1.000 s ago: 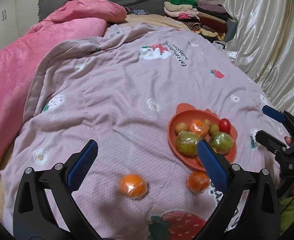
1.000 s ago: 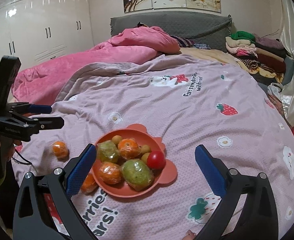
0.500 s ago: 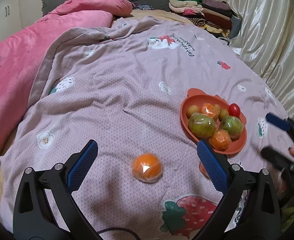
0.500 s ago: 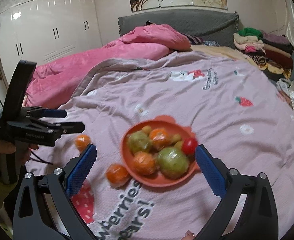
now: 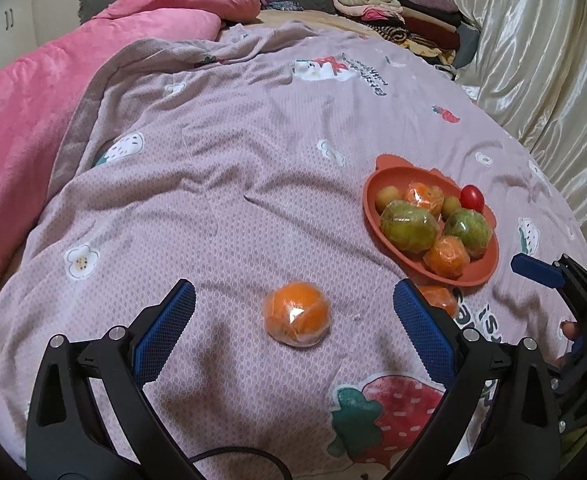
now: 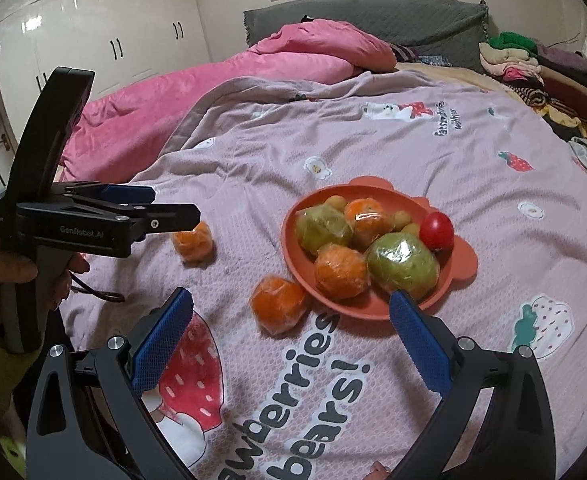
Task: Organize fruits
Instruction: 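Grasp a wrapped orange with the left tool while the right tool grasps another wrapped orange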
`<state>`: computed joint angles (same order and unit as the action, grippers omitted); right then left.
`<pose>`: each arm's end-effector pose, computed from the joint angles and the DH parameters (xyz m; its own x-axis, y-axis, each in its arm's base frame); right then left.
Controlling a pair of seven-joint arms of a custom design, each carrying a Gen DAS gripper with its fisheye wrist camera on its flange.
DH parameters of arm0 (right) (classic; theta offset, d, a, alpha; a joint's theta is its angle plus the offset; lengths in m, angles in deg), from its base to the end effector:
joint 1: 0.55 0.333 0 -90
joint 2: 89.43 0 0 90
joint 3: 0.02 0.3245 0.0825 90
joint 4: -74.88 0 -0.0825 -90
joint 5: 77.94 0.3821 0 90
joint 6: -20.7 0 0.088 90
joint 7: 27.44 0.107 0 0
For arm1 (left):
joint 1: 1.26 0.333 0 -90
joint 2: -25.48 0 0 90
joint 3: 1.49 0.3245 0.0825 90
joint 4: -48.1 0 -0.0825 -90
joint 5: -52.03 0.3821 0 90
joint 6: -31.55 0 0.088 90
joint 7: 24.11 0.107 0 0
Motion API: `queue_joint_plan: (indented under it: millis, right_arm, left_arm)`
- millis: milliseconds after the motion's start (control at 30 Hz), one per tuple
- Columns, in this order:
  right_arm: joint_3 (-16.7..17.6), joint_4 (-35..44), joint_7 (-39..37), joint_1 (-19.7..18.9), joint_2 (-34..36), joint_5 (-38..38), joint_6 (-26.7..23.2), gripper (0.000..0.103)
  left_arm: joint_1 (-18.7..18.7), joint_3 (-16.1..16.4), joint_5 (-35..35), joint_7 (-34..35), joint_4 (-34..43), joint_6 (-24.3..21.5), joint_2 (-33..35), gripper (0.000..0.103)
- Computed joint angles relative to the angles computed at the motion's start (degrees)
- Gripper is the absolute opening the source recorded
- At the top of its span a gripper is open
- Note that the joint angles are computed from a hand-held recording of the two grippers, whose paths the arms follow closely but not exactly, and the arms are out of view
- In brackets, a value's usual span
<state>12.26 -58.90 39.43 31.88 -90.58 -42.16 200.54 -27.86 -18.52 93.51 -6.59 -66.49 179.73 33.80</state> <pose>0.4196 0.3438 0.4407 0.5820 -0.7978 -0.1576 -0.6231 -0.3130 -0.7168 0.4422 -0.4293 0.4450 -0.0549 -0.9929 0.1053 -0.8109 -0.0172 -0.5849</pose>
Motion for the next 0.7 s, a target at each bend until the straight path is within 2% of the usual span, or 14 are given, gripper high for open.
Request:
queue_joint_plan:
  millis: [200,300,500,533,567,633,700]
  right_arm:
    - [0.0,0.1,1.0,-0.1,0.5,-1.8,-0.9,0.098]
    - [0.1,0.8,-3.8,0.4,0.9,4.1,-1.9,0.098]
    - [0.2,2.0,-6.8,0.3,1.6,7.2,-5.0,0.098]
    - [0.2,2.4,-7.9,0.3,1.7,8.2,-5.9,0.095]
    - [0.3,2.7,-8.4,0.3,1.9,8.2,-7.1,0.085]
    - [0.4,3.1,-9.0,0.3,2.2,8.4,-8.3,0.072]
    - [0.2,3.1,-6.5,0.4,2.7,5.4,-8.4,0.066]
  left_arm:
    - [0.4,-0.4,-2.9,2.0,-1.4,1.5,0.2,0.093]
    - [0.6,-0.4,-4.2,2.6,-2.2,2.7,0.4,0.093]
    - [0.9,-0.2,-5.1,3.2,-3.5,6.3,0.8,0.093]
    - [1.0,-0.2,-5.2,3.4,-3.5,6.6,0.9,0.093]
    - [1.0,-0.1,-5.2,3.2,-3.5,6.7,0.9,0.093]
    - [1.1,0.0,-5.3,3.3,-3.5,7.3,1.0,0.093]
    - [1.2,0.0,-5.5,3.6,-3.4,7.7,1.2,0.093]
